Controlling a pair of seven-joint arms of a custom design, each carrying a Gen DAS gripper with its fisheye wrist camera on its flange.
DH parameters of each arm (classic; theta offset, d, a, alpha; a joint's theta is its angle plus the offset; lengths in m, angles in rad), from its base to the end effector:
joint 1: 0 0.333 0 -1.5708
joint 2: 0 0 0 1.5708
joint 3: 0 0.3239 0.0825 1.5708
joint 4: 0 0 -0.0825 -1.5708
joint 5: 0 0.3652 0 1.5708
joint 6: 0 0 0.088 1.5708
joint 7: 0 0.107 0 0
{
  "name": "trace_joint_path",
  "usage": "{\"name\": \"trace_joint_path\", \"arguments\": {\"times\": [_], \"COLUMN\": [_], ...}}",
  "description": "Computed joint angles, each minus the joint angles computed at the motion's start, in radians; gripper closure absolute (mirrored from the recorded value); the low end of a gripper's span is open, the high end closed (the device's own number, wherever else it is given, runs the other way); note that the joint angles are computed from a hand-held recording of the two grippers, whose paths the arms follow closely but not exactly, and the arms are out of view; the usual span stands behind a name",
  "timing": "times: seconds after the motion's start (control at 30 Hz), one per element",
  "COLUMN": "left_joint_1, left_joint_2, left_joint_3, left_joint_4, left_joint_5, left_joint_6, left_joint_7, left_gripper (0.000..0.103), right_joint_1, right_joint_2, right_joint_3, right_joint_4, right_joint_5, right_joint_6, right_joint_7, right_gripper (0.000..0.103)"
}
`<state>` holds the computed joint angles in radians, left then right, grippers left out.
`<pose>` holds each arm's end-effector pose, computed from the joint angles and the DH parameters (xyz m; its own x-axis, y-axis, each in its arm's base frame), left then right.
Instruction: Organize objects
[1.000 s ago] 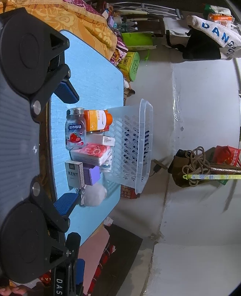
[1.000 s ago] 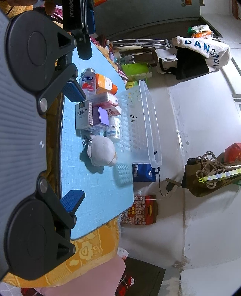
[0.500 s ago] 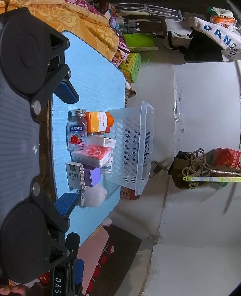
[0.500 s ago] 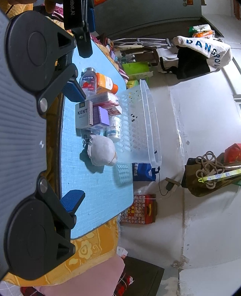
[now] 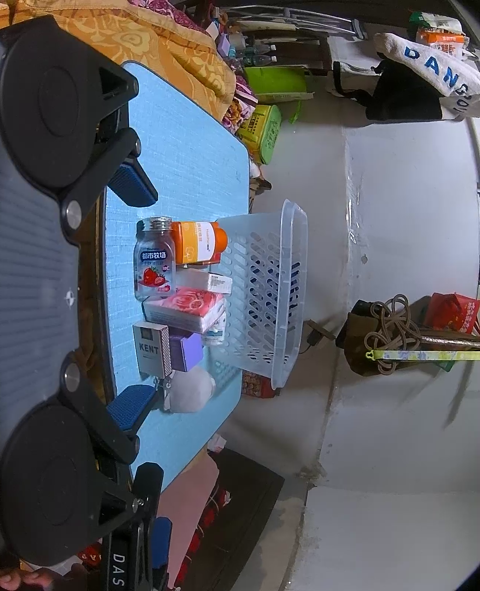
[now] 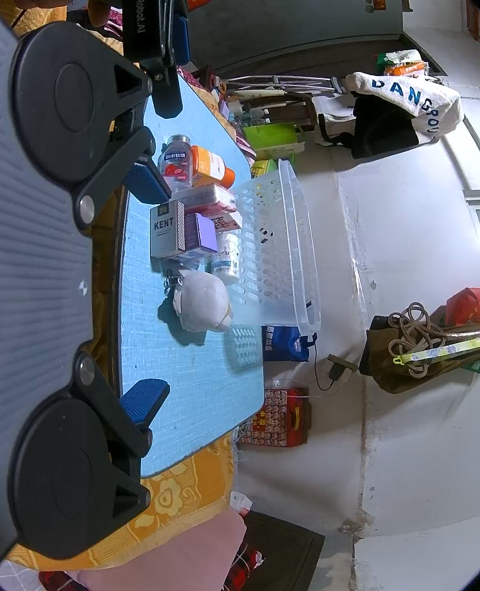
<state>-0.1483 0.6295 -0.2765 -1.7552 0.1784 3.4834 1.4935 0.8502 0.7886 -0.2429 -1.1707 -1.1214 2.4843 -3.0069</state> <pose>0.6480 -0.2686 0.3815 -0.4484 -0.8876 0.1053 -0.4259 0.1087 -0.8982 0.6020 0.5041 0.4001 -0.1480 -0.9844 -0.0953 -0.4187 0.1496 -0.8957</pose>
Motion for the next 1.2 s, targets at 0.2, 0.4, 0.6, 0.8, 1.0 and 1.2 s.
{"name": "trace_joint_path", "arguments": {"times": [0.2, 0.4, 0.6, 0.8, 1.0, 1.2], "left_joint_1": [-0.002, -0.003, -0.002, -0.001, 0.001, 0.000], "left_joint_2": [-0.004, -0.004, -0.001, -0.003, -0.003, -0.004], "left_joint_3": [0.003, 0.004, 0.003, 0.001, -0.002, -0.002], "left_joint_4": [-0.002, -0.003, -0.003, -0.006, -0.005, -0.006], "left_joint_5": [-0.005, -0.005, -0.007, -0.007, -0.005, -0.006], "left_joint_6": [-0.005, -0.006, -0.007, -0.008, -0.012, -0.014], "left_joint_7": [-0.003, -0.003, -0.005, -0.007, -0.009, -0.009], "left_gripper": [0.000, 0.000, 0.000, 0.000, 0.000, 0.000], "right_joint_1": [0.001, 0.001, 0.001, 0.002, 0.002, 0.001], "right_joint_2": [0.001, 0.001, 0.000, -0.005, -0.005, -0.006], "right_joint_3": [-0.002, -0.001, -0.002, -0.002, 0.000, 0.002], "right_joint_4": [0.000, 0.000, -0.001, -0.008, -0.008, -0.009], "right_joint_5": [-0.001, -0.001, -0.001, -0.006, -0.010, -0.012], "right_joint_6": [0.001, 0.001, -0.003, -0.005, -0.008, -0.008], "right_joint_7": [0.005, 0.005, 0.008, 0.013, 0.014, 0.018], "right_gripper": [0.000, 0.000, 0.000, 0.000, 0.000, 0.000]}}
